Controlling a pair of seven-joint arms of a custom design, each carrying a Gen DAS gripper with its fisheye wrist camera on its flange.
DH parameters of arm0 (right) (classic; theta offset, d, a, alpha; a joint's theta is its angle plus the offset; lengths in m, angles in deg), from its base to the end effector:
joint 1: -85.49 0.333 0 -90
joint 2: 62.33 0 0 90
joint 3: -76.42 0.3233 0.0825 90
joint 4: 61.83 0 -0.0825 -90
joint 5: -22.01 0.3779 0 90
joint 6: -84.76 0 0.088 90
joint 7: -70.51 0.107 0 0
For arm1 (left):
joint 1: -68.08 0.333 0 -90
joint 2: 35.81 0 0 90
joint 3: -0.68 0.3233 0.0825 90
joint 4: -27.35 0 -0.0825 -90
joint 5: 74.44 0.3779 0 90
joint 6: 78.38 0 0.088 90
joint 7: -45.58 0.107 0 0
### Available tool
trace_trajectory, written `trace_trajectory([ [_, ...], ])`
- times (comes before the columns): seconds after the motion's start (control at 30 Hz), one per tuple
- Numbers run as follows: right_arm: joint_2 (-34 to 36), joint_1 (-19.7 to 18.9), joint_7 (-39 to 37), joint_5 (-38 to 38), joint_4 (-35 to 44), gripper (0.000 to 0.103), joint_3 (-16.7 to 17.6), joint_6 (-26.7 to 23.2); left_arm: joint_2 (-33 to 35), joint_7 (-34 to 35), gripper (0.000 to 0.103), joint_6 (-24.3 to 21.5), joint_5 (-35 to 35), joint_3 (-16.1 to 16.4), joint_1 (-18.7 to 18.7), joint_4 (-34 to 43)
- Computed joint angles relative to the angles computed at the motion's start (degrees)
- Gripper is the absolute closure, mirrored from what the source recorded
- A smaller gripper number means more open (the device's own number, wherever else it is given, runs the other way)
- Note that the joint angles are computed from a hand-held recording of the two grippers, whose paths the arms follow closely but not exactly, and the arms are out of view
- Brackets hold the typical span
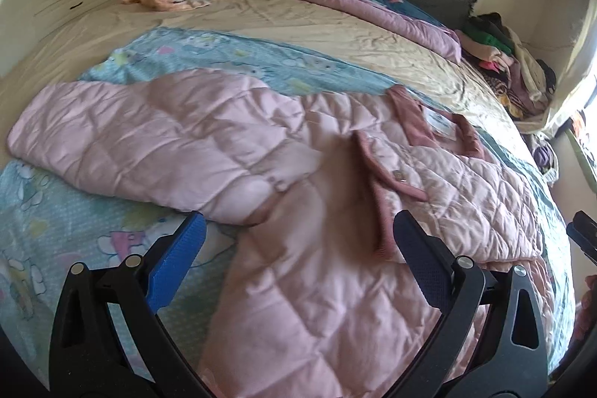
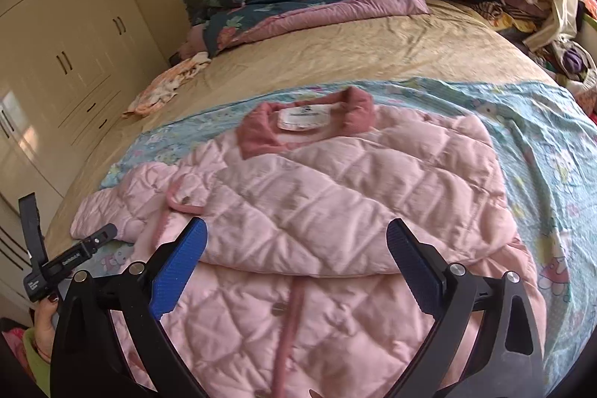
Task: Fold large clothes
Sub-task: 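Move the left tool to the other sleeve lying on the sheet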
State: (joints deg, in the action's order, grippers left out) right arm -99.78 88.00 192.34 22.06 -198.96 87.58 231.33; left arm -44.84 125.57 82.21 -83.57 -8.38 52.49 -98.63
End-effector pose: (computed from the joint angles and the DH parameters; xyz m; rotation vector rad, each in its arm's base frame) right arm 0.3813 0.1144 0.6429 -1.4124 1.9281 -0.5346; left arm 0.4946 -0.2234 0.5493 -1.7683 2.0232 -1.0044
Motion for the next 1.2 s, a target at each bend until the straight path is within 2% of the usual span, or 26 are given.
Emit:
trace_trajectory([
  [0.1,1.4,0.5,0.6,-0.3,1.3,0.007,1.3,2.0,-0.7,0.3,0.009,0.4,-0.8,0.8,0.4,-0.9],
  [0.3,5.0,1.5,1.7,-2.2,5.1,0.007,3.2,2.6,-1.7,0.4,0.009,1.0,-1.8,2.3,1.5,-2.5],
  [0.5,9.6,2.9,3.7,-4.9,9.3,0.006,5.0,3.4,-2.1,-3.1,0.009,1.8,1.4,2.7,4.1,-3.3],
  [0.83,17.5,7.2,6.0,-9.0,16.3,0.006,5.2,3.2,-2.1,-8.2,0.009,2.4,4.1,3.8,7.9,-3.6],
  [1.2,25.7,13.1,7.6,-12.8,23.4,0.006,3.3,2.8,-0.3,-11.8,0.009,2.4,4.5,5.0,10.5,-3.4],
])
